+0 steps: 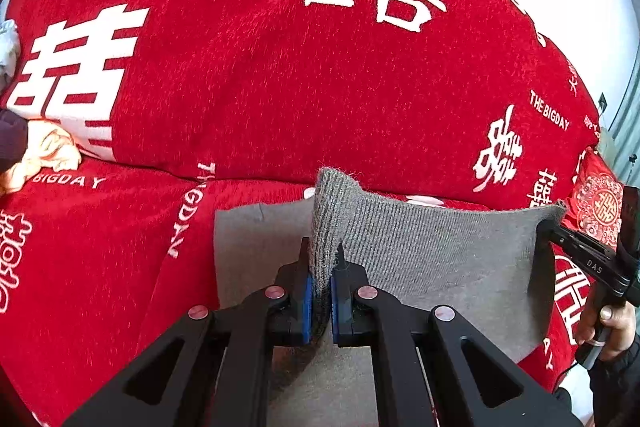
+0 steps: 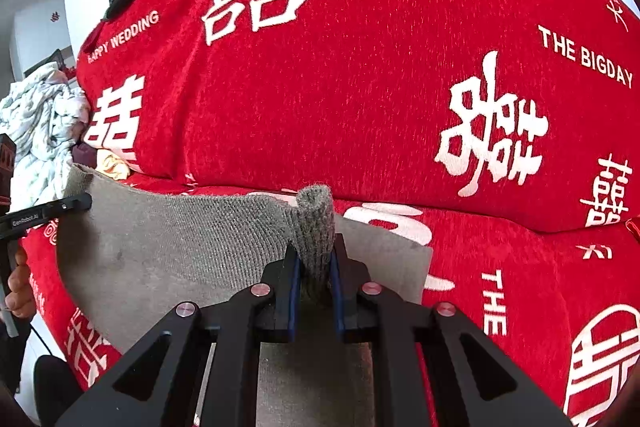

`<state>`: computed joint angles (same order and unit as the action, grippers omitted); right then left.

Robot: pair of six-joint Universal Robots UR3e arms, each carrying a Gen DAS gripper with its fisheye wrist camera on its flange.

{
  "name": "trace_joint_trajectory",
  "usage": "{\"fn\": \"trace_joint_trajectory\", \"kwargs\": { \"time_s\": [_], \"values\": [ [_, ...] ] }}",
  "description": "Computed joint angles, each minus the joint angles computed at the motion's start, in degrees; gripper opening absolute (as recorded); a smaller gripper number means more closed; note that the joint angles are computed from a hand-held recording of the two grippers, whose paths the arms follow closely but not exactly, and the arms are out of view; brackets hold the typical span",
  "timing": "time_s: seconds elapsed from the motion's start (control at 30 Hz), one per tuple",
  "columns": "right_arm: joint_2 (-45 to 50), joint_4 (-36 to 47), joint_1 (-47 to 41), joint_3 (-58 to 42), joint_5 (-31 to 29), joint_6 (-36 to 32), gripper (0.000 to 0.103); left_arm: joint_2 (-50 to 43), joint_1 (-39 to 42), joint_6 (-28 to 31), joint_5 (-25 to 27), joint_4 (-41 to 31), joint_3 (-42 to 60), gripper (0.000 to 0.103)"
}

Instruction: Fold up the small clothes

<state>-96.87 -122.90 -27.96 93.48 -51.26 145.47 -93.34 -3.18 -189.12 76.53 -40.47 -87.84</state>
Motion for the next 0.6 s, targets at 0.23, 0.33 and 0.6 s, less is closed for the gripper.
{"fn": "trace_joint_trajectory", "kwargs": {
  "time_s": [0.23, 0.33, 0.6],
  "values": [
    [11.39, -1.33, 4.31, -9.21, -3.93, 5.55, 0.014, -10.61, -1.62, -0.73, 2.6, -3.84, 11.86, 0.008],
    [16.71, -2.08, 6.62, -13.57, -6.28, 7.51, 0.014, -15.54, -1.9, -0.79, 3.59, -5.96, 17.29, 0.007],
    [28.85, -3.53, 10.91, -23.36, -11.28, 11.64, 0.014, -28.45, -2.12, -1.48, 4.58, -11.81, 31.9, 0.008]
  ]
}}
